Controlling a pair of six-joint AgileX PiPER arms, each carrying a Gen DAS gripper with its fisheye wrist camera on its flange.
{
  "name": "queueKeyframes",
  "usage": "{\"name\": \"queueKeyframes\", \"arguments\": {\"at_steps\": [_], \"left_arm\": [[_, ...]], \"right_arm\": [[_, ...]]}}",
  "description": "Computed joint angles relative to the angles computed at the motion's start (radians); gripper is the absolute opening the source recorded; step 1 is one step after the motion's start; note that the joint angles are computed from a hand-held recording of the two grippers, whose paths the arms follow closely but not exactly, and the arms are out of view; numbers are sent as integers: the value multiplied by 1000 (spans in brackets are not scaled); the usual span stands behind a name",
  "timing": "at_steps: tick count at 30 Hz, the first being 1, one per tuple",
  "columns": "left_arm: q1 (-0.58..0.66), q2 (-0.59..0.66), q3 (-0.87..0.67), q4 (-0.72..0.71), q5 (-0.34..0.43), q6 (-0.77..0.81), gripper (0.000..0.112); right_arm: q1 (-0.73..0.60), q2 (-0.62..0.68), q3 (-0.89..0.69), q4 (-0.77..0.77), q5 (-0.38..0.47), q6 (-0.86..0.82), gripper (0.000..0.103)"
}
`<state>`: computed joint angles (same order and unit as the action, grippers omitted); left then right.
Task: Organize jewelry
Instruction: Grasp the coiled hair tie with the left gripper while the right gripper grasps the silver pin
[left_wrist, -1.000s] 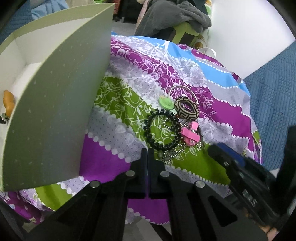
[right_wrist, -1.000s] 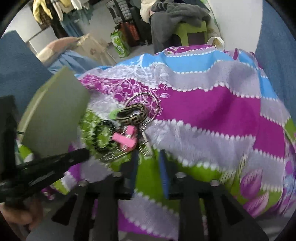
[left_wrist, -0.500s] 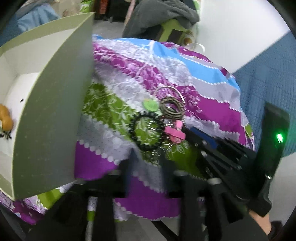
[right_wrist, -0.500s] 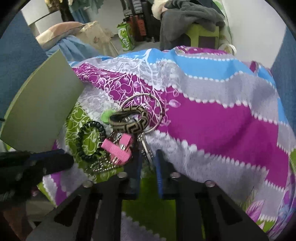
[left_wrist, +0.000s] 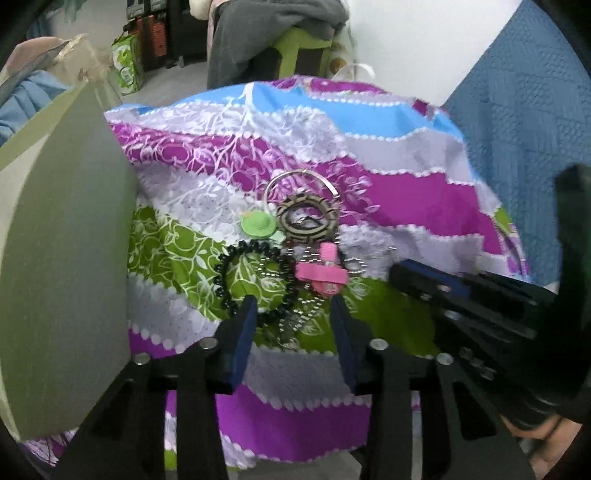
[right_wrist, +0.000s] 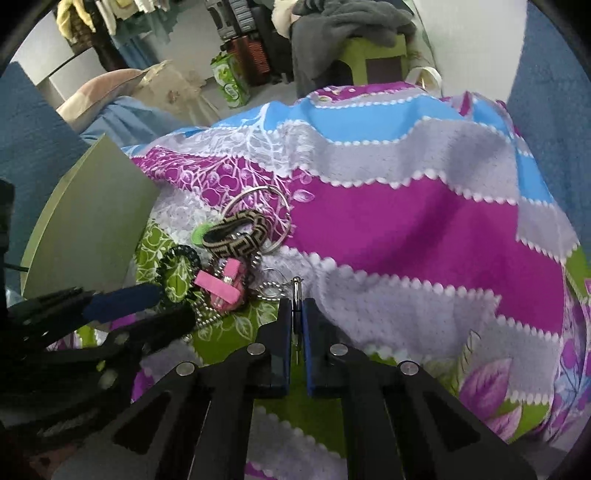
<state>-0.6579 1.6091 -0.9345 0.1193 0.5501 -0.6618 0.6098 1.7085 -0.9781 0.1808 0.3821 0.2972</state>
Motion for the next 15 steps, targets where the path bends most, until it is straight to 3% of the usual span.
{"name": "queueKeyframes", "arguments": {"at_steps": [3,6,15], "left_arm": [[10,40,-14,-12,-14,36,33],[13,67,-24,9,-12,21,10],[37,-53,32,-87,-23,108,8]], "right_arm": [[-21,-33,30,74,-16,-49,4],[-15,-47,28,46,-1,-6,4],[41,-124,12,-186,63,265,4]]}}
